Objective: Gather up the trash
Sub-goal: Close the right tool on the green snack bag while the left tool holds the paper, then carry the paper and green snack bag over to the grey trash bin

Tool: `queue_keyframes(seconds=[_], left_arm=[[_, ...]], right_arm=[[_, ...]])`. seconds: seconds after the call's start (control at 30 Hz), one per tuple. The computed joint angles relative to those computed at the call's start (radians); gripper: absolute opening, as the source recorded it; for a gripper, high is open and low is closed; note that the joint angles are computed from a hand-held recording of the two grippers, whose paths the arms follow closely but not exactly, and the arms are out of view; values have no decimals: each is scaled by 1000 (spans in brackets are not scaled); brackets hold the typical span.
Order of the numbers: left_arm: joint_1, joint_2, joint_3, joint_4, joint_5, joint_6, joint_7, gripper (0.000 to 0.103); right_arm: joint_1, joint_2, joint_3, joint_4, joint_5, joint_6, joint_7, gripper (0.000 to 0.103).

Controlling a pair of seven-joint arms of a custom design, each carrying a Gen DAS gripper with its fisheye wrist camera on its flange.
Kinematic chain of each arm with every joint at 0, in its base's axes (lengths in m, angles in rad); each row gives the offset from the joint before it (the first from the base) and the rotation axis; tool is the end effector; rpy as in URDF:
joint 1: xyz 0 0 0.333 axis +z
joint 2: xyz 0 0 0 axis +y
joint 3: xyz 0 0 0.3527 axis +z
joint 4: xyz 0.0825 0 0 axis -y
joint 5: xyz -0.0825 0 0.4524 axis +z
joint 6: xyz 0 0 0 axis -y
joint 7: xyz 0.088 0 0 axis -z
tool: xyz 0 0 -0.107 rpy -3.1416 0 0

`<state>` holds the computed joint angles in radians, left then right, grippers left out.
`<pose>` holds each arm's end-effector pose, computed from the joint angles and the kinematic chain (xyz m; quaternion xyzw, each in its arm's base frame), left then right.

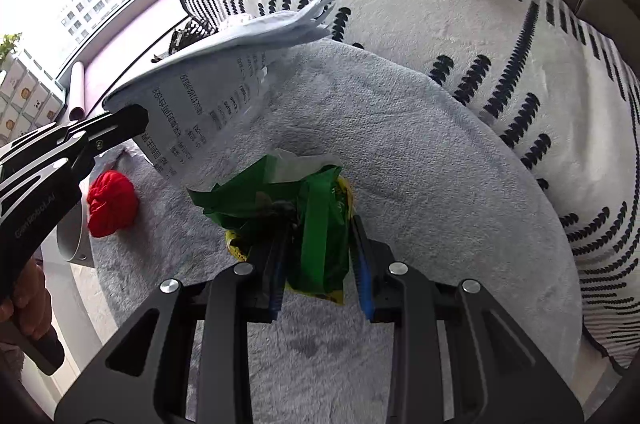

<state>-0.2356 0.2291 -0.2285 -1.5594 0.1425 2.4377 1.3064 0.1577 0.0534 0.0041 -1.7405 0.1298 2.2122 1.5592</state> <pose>0.6819 -0.3201 0.6125 -0.5790 0.7483 -0.2781 0.1659 0.6750 0.1144 0.5994 -0.7299 0.6487 -0.0904 0.1955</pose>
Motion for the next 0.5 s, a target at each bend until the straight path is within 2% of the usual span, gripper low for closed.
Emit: queue_keyframes(seconds=[0.23,0.5], left_arm=[[19,-158,17,-134,7,25,-67,2],[76,-352,60,-320,-5,39,-131,1]], right_arm=[[21,-36,20,31,22,-26,-71,27],[87,4,63,132,80,-52,-165,27]])
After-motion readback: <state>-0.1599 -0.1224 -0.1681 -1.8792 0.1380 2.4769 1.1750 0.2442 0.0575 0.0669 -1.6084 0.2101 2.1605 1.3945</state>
